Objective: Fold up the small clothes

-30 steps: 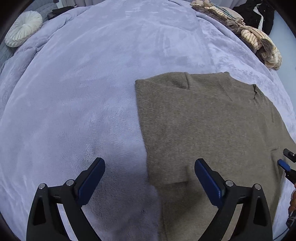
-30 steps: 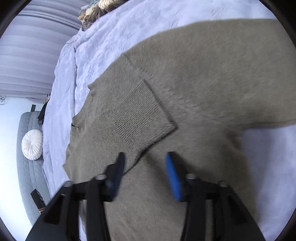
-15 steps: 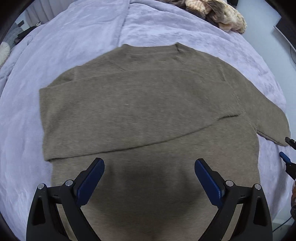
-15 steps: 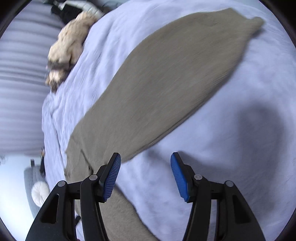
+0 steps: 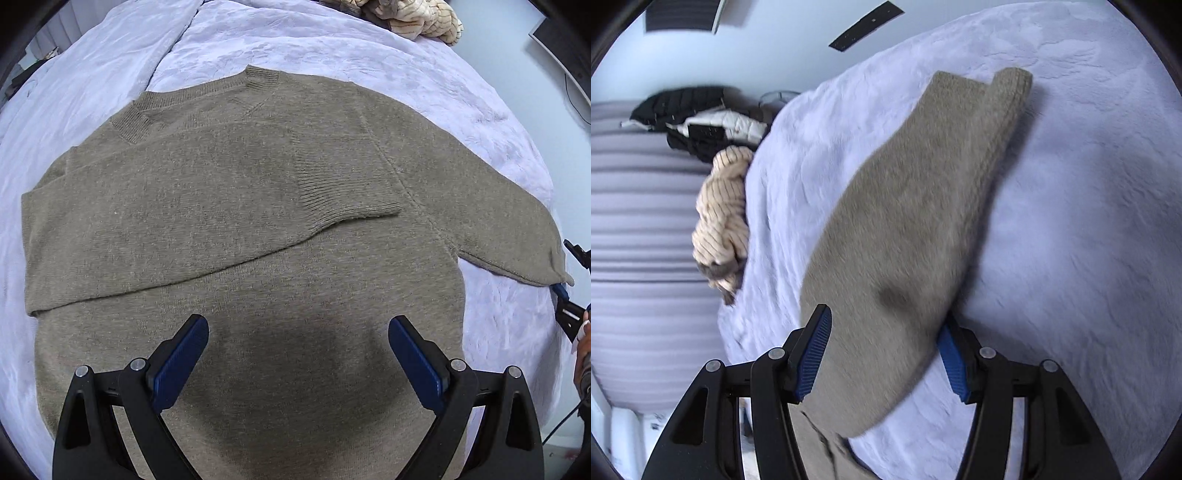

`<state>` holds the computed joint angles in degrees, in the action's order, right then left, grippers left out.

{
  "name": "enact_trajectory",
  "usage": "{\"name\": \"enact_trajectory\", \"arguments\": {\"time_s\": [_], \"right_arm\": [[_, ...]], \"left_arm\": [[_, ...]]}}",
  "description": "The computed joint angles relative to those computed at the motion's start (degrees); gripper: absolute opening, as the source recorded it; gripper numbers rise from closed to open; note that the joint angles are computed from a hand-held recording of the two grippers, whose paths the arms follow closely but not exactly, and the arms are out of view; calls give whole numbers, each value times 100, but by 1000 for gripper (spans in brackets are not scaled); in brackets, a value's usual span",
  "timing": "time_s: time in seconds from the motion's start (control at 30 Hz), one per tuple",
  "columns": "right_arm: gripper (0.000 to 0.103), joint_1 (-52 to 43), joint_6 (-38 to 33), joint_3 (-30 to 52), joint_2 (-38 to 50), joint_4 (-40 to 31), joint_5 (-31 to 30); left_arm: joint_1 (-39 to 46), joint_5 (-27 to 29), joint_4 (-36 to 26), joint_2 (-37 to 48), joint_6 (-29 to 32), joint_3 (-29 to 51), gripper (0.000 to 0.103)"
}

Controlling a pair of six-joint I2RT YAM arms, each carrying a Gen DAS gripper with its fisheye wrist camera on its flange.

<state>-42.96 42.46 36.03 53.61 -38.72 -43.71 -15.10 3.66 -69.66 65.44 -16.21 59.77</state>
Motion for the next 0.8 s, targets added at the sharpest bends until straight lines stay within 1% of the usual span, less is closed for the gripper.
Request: {"name": "enact_trajectory", "arguments": {"time_s": [0.03,0.07,0.1,0.17,0.2,0.27,0.33,0.43,0.5,0.63,0.7,0.8], "right_arm": [[36,7,174,-48,5,184,-71],[18,5,307,-92,4,336,-186],[6,55,399,-87,41,426,-267],[6,320,614,-27,38,677,-331],[6,441,602,59,-1,673,-330],[6,966,653,288,-31,849,-238],[6,1776,742,600,57,1122,-24],[6,3391,613,1336,504,1407,627],[6,4643,398,1983,1059,1535,1178],[6,6653,-189,3288,2466,1385,2079],[6,7486,-411,3983,3375,1255,2299],[6,8290,-536,4718,4543,976,2418]], "left_arm": [[-1,-26,12,2,-14,8,99],[8,-39,57,26,-23,0,99],[70,-30,89,13,11,-34,99],[285,2,50,-77,172,-67,99],[410,-6,30,-114,272,-62,99],[666,-12,38,-146,463,-52,99],[1058,55,3,-218,740,-34,99],[1753,164,15,-259,1163,-17,99],[2256,239,44,-215,1481,-7,99],[3338,375,97,-118,2170,6,99],[3927,489,126,-45,2513,41,99],[4698,638,220,126,2985,71,99]]}}
